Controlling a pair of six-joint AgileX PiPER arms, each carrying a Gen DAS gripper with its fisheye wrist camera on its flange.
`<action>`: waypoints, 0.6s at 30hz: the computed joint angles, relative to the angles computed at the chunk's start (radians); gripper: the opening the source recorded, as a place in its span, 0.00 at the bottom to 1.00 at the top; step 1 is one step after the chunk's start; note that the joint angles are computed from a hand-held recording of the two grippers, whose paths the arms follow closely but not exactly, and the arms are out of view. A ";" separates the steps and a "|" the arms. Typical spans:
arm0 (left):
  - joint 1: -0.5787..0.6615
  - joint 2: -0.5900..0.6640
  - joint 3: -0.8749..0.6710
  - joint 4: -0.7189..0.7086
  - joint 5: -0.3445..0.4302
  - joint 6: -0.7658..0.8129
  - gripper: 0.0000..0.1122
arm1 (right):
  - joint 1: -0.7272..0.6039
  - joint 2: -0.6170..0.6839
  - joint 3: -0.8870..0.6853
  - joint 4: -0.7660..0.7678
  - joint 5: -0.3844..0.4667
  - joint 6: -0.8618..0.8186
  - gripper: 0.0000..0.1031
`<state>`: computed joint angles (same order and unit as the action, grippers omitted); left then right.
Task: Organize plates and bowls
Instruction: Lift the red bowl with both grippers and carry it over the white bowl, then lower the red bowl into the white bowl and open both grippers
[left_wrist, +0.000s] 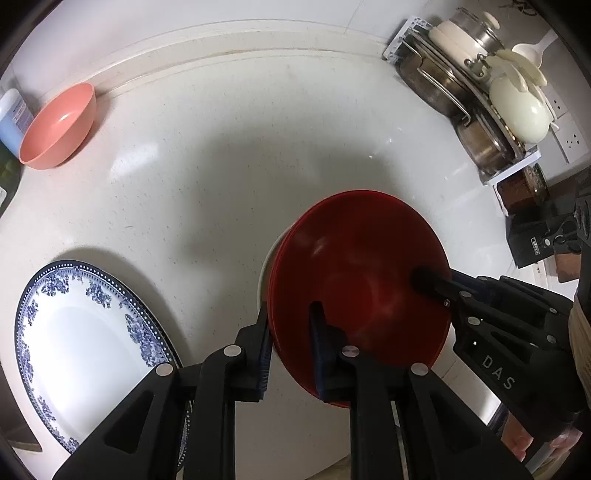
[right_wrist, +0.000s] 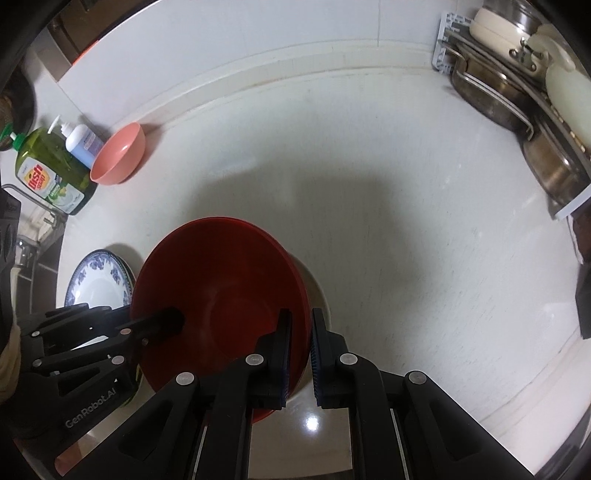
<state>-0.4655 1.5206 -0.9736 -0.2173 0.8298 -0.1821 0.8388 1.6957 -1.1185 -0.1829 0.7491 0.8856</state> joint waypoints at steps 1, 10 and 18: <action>-0.002 0.003 -0.001 0.004 -0.001 -0.004 0.17 | -0.001 0.003 0.006 0.005 -0.003 -0.003 0.11; -0.005 0.024 0.003 -0.018 -0.011 0.009 0.19 | -0.013 -0.001 0.046 0.040 -0.024 -0.038 0.11; 0.001 0.029 0.005 -0.034 -0.020 0.027 0.24 | -0.023 0.009 0.052 0.058 -0.037 -0.062 0.11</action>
